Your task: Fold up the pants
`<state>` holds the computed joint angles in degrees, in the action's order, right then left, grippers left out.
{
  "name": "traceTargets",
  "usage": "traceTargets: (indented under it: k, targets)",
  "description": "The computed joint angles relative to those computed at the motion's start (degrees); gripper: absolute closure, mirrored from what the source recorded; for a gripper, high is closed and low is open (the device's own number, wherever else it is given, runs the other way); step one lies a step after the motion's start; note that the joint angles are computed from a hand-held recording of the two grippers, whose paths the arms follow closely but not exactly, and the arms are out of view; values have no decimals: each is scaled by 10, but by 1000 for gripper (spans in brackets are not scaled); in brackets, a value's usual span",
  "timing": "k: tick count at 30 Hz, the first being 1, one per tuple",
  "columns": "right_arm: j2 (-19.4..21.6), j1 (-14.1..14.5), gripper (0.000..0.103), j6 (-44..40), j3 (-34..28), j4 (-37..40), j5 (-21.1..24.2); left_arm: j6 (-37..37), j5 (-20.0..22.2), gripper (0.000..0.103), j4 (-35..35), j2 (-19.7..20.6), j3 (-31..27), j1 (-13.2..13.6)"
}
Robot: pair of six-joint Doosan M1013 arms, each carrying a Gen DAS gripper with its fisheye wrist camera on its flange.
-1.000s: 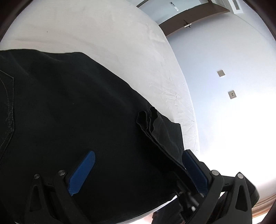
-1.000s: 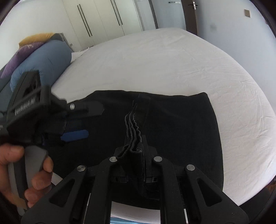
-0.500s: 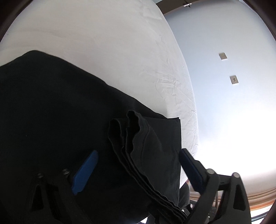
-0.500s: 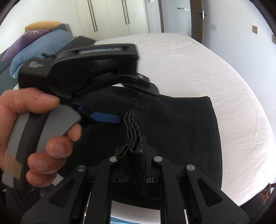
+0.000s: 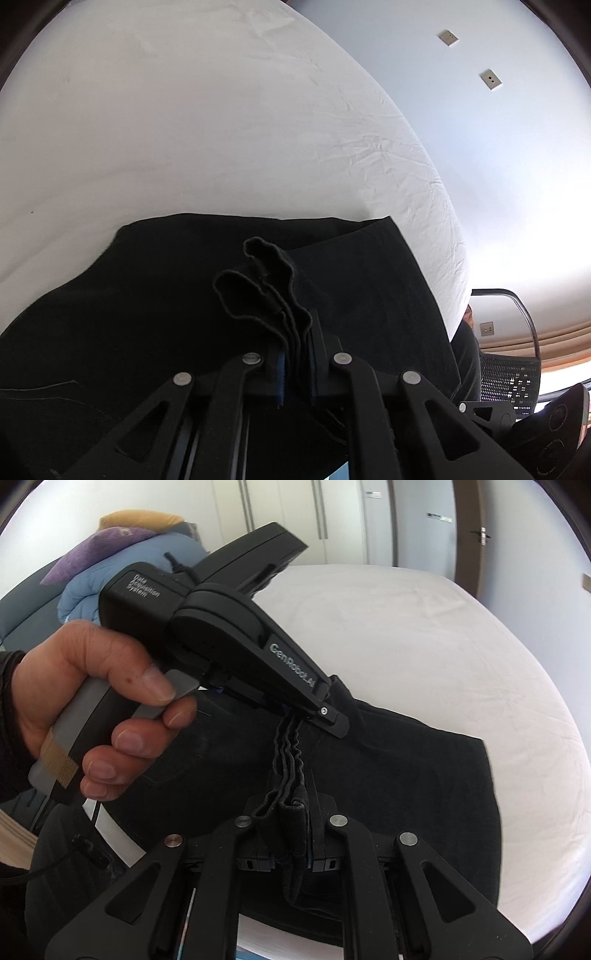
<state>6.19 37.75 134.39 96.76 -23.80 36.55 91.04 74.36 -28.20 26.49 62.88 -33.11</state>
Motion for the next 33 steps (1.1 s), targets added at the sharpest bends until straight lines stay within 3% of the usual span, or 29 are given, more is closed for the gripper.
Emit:
traceTargets:
  k: [9,15,18,24,25,26,27,29,33]
  targets:
    - [47,-1,93,-113,-31,113,2,-12,-14,94,11,-17,53,29]
    - [61,1,93,-148,-40,142,17,-9,-26,94,7,-21,65,36]
    - [72,1,91,-160,-50,152,27,-23,-38,92,15,-21,69,22]
    - [93,-8,88,-189,-76,178,67,-33,-68,77,33,-30,89,17]
    - [89,-14,87,-199,-72,201,61,-38,-73,66,50,-34,91,17]
    - [84,-20,78,-212,-68,227,58,-46,-79,53,80,-39,93,14]
    - [78,-26,47,-230,-63,255,54,-51,-86,52,101,-44,95,12]
    - [58,-37,8,-257,-43,308,34,-88,-101,41,159,-55,100,4]
    - [7,-68,8,-384,2,479,-2,-156,-147,38,243,-82,117,-9]
